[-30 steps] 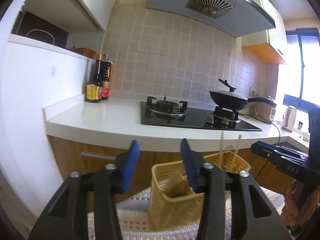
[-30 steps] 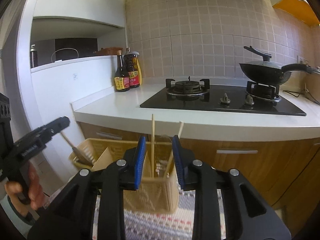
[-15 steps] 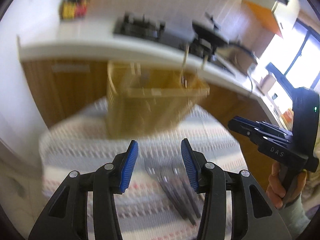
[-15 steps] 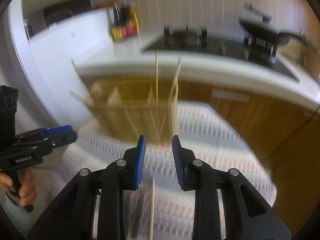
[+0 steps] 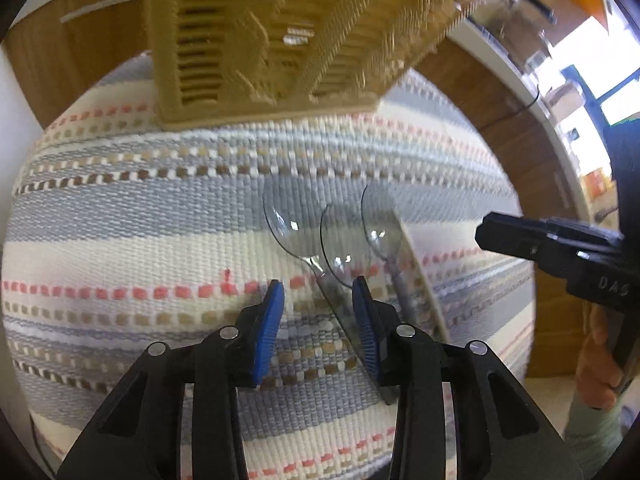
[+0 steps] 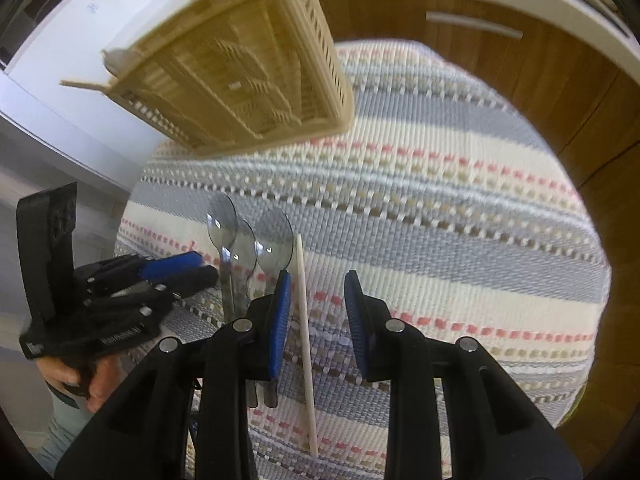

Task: Organize utensils
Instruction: 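Move both open tools down toward the clear spoons on the cloth, then grasp a clear spoon handle with left tool while right tool grasps two clear spoons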

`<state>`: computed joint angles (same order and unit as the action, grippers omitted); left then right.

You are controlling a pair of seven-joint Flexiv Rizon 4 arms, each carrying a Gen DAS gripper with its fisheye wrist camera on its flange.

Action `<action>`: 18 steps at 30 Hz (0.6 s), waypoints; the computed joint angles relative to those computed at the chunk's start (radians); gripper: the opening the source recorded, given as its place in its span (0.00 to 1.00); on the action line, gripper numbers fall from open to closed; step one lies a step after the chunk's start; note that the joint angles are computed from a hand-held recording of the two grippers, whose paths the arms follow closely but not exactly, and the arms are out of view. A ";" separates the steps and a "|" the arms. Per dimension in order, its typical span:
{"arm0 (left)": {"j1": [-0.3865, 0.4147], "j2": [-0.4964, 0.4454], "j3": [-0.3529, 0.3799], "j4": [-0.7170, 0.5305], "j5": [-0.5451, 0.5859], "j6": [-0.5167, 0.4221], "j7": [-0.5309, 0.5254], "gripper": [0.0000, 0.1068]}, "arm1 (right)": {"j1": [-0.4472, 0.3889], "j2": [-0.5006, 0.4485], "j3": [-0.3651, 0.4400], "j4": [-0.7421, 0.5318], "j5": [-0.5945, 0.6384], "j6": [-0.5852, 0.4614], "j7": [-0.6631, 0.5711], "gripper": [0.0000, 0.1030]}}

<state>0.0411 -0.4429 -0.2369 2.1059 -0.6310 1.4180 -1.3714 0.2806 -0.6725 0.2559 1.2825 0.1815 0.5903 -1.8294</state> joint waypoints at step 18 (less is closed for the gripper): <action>-0.338 -0.087 0.400 -0.227 0.577 -0.133 -0.423 0.36 | 0.013 -0.075 0.015 -0.095 0.038 -0.092 -0.019 0.24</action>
